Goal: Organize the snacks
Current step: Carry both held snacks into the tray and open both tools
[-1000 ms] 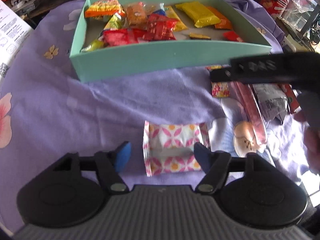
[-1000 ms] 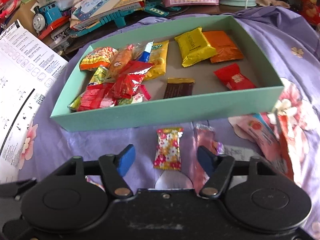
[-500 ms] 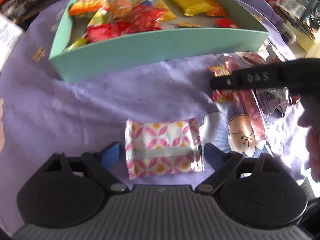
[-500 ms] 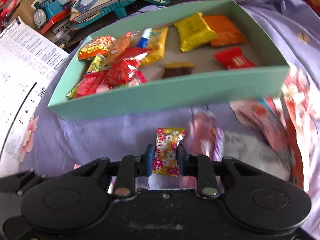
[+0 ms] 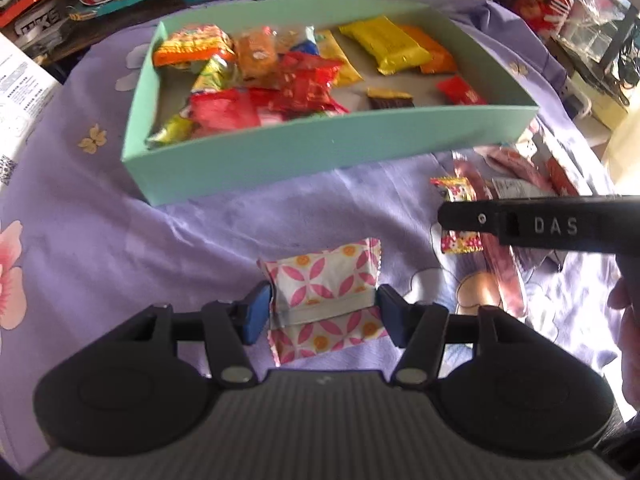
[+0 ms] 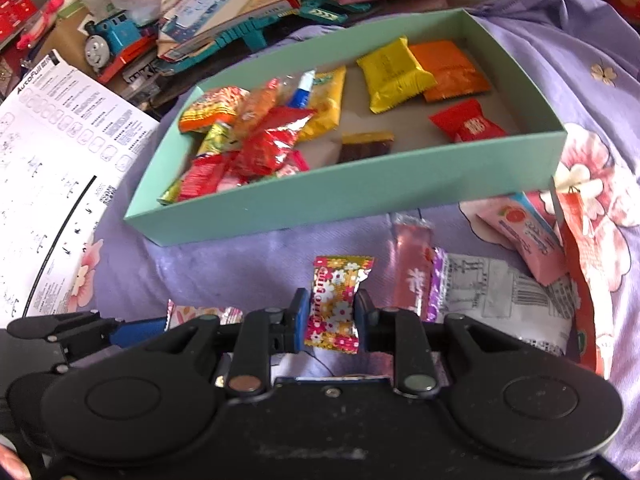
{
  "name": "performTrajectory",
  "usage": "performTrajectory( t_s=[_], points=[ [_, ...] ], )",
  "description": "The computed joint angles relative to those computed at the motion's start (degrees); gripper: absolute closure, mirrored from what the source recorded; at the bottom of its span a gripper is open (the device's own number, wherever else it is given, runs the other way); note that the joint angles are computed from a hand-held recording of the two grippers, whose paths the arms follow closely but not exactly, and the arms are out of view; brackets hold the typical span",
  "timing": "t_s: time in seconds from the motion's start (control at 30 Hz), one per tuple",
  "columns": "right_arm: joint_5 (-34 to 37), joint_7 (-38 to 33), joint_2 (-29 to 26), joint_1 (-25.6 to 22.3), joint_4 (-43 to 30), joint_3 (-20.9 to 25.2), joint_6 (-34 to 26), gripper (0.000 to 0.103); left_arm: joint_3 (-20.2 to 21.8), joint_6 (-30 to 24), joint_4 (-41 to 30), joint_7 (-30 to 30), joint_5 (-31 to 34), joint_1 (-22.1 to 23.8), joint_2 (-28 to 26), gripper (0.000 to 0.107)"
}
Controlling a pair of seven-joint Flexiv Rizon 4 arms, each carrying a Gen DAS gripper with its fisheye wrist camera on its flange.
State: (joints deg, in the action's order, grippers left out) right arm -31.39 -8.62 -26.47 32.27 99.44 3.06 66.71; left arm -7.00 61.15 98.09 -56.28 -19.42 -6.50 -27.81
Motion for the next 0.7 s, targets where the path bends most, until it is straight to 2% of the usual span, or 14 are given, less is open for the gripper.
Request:
performTrajectory(
  t_s=[0.3,0.43,0.6,0.7],
  points=[
    [-6.03,2.59,2.79,0.19,-0.37,-2.61,-0.75,0.079,-2.25,3.06,-3.49,2.12,-3.96,0.77,-0.03,0.049],
    [-7.59,2.73,2.64,-1.44,-2.12,-2.92,-1.35,0.079,-1.59,3.19,-10.52,-0.48,-2.63,-0.84,-3.43,0.049],
    [-6.67,1.42,1.08,-3.59,-5.32,-3.04,-2.44,0.079,0.1,-0.43,-21.63,-5.04,0.94,-3.56,-9.31,0.049],
    [-5.46,0.7,0.21,-4.47,-6.56,-3.13,-3.18,0.079,0.51,-2.16,-25.93,-6.83,2.82,-4.68,-11.76,0.049]
  ],
)
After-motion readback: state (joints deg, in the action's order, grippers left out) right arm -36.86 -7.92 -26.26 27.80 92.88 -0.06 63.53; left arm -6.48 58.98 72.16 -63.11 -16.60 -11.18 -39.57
